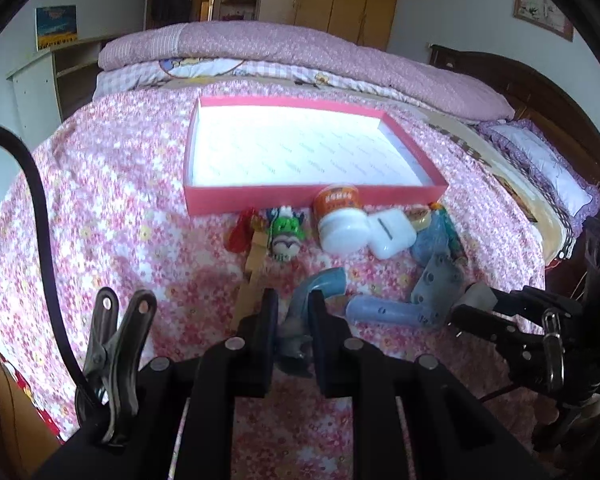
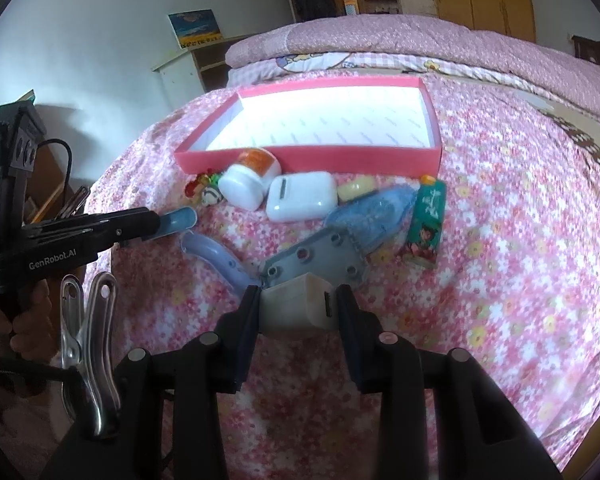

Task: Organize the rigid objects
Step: 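Carry the blue handle with the left tool while the right tool carries the cube into the pink box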

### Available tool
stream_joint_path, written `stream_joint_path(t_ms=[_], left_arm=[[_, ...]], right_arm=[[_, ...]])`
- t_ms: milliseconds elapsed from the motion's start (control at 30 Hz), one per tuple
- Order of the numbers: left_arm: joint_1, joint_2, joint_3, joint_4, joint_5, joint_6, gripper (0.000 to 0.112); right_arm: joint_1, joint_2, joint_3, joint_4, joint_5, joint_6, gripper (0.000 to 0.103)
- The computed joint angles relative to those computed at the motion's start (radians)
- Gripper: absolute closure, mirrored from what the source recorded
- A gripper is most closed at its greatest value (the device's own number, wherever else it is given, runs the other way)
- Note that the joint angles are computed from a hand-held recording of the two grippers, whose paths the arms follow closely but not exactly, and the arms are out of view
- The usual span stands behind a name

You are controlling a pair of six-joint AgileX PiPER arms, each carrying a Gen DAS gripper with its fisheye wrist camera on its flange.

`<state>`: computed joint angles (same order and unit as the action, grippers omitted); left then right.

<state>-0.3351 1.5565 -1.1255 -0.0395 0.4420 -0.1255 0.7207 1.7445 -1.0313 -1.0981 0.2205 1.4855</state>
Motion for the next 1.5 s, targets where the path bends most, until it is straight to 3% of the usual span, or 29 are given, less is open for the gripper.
stream_joint_path(t_ms=[400,833,1100,1500], left_arm=[[0.018,0.094,-0.200,0.038,0.055,-0.043,0.096],[0.045,0.295,-0.520,0.054,0.151,-0.044,0.096],[0.052,0.412,-0.666,0.061,0.221,-0.035,0.096],[0.054,0.508,-0.760,0.051,0.287,-0.030,0.096]], right_arm=[[-0.055,0.016,-0.126,0.330,-0.002,-0.376,0.065],[-0.155,0.164,-0.442,0.739,0.118,-0.830,0.065],[-0.193,0.271,-0.599,0.862,0.187,-0.942,0.065],[-0.211,0.343,-0.702,0.883,0.238,-0.968,0.065]])
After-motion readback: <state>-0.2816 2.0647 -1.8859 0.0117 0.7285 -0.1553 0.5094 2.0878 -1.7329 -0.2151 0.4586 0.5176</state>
